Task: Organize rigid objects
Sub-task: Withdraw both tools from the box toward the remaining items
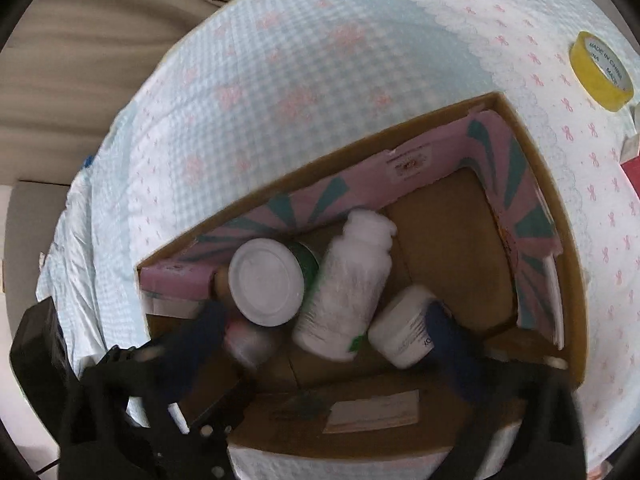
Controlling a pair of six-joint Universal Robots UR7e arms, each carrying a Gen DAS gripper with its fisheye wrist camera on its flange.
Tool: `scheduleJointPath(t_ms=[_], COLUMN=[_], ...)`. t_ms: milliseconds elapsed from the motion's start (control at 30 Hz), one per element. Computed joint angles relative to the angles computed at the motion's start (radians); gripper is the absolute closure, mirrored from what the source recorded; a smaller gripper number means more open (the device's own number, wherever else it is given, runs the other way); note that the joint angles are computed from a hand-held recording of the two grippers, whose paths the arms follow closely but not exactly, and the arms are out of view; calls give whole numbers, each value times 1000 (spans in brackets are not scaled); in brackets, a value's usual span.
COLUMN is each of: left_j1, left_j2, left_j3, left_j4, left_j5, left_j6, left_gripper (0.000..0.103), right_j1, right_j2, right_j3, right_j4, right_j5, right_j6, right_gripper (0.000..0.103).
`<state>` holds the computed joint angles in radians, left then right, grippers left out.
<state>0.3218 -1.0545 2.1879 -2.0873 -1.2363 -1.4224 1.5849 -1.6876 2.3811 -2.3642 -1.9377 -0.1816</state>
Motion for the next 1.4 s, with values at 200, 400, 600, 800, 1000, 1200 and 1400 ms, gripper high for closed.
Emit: scheduleJointPath(t_ms=[200, 400, 600, 800, 1000, 1200, 1400], left_j1=[-11, -26, -75, -169, -271, -349, -363], left_j2=[10, 2, -17, -44, -49, -7, 72], left_j3=[5, -11, -46, -111, -226, -380, -517], left_j4=[-5, 37, 115, 248, 416, 602, 679], left_j5=[-4, 2, 16, 28, 35, 56, 122], left_j6=[-26, -58, -117, -214, -324, -465, -493], left_gripper=[0, 0, 0, 0, 0, 0, 0], right_j1=[-5, 23, 60, 134, 220, 331, 371], right_j2=[-21, -53, -104, -200, -336, -417, -463], right_j3=[1, 13, 16, 5, -55, -150, -263], right_j4=[18, 25, 54, 140, 320, 490, 623], right_j5=[-11, -20, -27, -45, -29, -101, -197], right_j6=[-24, -53, -57, -75, -16, 40, 19], right_gripper=[0, 0, 0, 0, 0, 0, 0])
